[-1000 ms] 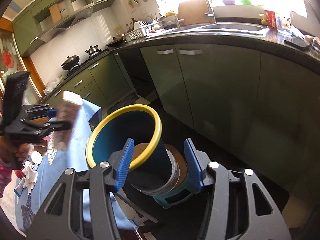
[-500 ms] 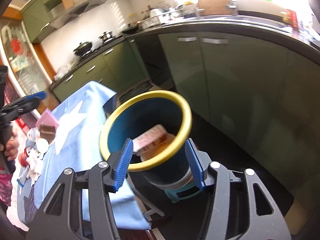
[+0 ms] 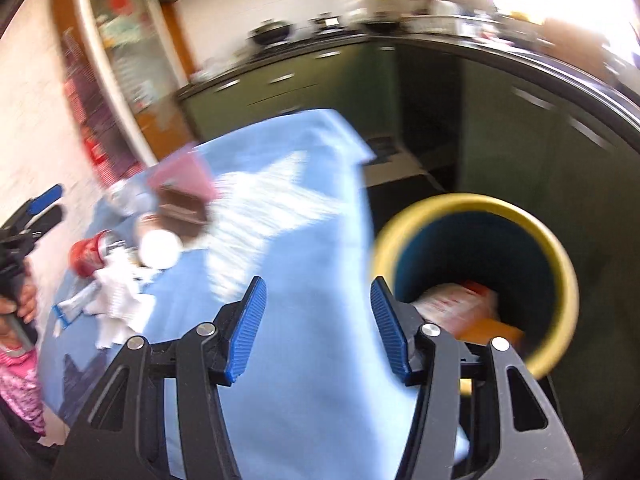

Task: Collect trash
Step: 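Grasp the brown plastic tray with the right gripper, then drop the brown tray into the bin with the right gripper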

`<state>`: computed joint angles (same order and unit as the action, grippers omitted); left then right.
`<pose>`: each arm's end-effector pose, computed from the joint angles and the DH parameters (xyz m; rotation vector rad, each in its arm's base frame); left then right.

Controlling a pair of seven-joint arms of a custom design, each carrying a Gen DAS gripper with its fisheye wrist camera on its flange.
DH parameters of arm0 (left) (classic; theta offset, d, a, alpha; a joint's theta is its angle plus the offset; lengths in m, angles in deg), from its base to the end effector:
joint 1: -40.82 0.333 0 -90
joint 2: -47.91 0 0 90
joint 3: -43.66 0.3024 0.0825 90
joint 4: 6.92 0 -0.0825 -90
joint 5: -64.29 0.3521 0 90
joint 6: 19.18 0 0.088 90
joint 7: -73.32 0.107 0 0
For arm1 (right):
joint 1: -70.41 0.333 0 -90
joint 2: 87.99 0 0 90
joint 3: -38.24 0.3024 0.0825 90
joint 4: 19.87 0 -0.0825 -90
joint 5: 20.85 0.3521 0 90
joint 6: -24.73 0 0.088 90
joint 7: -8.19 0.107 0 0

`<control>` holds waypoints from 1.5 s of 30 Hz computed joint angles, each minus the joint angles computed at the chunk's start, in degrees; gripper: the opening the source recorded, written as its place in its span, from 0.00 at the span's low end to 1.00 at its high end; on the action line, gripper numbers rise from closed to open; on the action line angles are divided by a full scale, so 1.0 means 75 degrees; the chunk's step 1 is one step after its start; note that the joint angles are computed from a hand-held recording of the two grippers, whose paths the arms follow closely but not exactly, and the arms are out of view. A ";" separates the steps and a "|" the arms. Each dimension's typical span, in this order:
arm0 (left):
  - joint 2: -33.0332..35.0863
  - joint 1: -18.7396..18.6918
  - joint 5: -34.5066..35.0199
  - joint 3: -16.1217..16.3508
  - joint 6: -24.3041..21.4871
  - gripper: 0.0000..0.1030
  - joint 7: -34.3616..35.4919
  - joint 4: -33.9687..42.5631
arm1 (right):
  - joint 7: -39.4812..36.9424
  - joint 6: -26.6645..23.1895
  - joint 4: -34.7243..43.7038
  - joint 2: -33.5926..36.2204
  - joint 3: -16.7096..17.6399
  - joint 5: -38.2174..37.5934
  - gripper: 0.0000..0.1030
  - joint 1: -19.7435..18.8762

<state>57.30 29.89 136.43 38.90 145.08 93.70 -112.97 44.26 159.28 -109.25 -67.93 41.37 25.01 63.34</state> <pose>0.5699 -0.2120 0.5031 -1.4345 1.6634 -0.8176 0.6660 -0.0407 0.4945 -1.9650 1.2852 -0.2491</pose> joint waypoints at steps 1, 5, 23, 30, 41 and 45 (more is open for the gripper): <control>-0.0071 0.0052 0.0189 0.0098 0.0052 0.89 -0.0303 -0.0152 | -0.0009 -0.0077 0.0080 0.0022 0.0069 -0.0056 0.50 0.0086; -0.0143 0.0417 0.0502 0.0242 0.0671 0.89 -0.1033 -0.0550 | -0.0068 -0.0380 0.0608 0.0235 0.0320 -0.0410 0.50 0.0525; 0.0268 0.0361 -0.0159 0.0417 0.0794 0.89 -0.1014 -0.0481 | 0.0790 -0.1334 0.3752 0.2348 0.0781 -0.2236 0.05 0.1492; 0.0246 0.0304 0.0001 0.0453 0.0941 0.89 -0.1178 -0.0485 | 0.0117 -0.0415 0.1987 0.1115 0.1055 -0.0970 0.04 0.0917; 0.0321 0.0206 -0.0184 0.0461 0.1073 0.90 -0.1054 -0.0468 | 0.1389 0.2354 -0.0048 0.0054 -0.0311 -0.0903 0.04 0.0727; 0.0317 0.0114 0.0230 0.0514 0.1018 0.90 -0.1401 -0.0407 | 0.2407 0.2621 0.0105 0.0421 -0.0521 -0.1692 0.04 0.0496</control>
